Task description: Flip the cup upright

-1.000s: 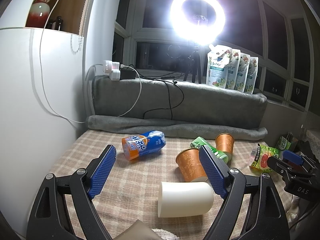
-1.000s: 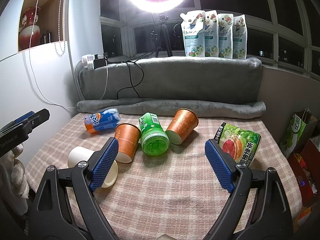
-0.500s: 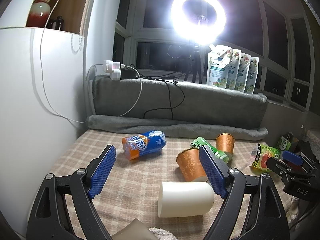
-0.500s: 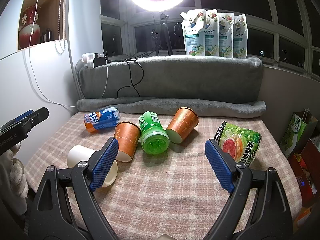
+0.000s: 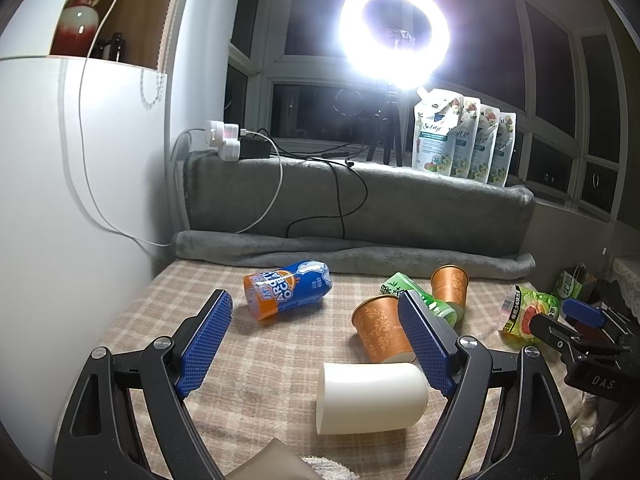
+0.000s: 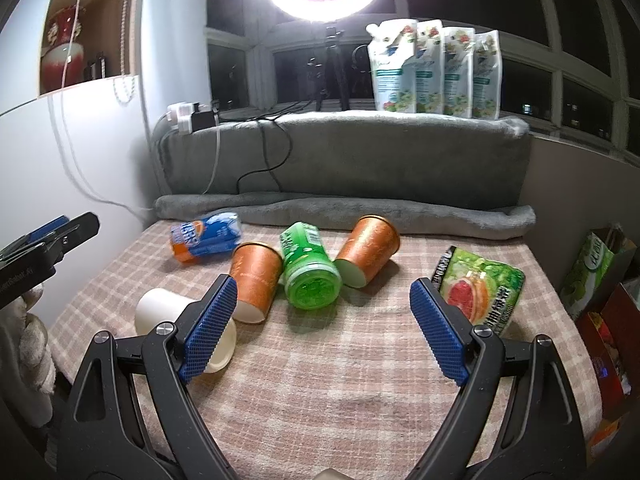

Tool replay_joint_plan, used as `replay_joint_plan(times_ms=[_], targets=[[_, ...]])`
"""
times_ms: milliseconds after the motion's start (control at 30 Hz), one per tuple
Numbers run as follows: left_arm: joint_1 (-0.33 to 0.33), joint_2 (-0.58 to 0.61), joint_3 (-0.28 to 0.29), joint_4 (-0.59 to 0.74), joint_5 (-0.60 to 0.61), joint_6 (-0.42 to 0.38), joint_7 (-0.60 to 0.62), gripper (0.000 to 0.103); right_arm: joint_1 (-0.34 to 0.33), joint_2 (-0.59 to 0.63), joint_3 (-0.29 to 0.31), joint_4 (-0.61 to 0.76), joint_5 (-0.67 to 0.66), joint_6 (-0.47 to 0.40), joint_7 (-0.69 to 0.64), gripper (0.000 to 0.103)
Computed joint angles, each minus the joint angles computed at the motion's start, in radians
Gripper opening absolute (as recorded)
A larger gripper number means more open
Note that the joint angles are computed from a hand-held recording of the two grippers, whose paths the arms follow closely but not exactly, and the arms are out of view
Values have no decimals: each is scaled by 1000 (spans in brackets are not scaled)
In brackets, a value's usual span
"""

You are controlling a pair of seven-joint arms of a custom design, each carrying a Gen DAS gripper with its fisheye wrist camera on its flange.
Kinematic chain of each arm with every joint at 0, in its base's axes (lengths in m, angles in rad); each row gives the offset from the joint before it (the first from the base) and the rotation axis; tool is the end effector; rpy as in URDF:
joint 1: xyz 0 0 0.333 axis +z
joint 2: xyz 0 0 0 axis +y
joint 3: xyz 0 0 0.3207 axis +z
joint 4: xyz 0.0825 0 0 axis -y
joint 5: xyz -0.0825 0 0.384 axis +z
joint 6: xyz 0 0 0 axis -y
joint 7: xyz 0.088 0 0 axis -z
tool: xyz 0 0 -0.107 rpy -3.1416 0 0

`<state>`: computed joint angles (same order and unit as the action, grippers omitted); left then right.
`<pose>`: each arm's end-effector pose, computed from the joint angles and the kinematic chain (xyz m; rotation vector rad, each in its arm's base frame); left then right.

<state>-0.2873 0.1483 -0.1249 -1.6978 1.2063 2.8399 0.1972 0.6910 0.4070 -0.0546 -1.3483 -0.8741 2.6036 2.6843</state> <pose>0.5776 -0.2996 0.5976 -1.4902 1.5288 -1.1291 0.5741 0.4551 0.5934 -1.6146 1.4477 -0.8109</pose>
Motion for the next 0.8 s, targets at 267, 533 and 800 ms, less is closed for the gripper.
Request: replay_joint_plan(times_ms=[267,533,800], targets=[[6,-6,0,-17,-20,-3,12,85,-5,95,24,144,112,-36,-257,91],[18,-10,2,-30,-38,-5,21,85,14,168,8,253,229,-65,-417,91],[31,-16,2,-50,-79,-8,48,85,1,247,30,385,371,-112,-611,91]])
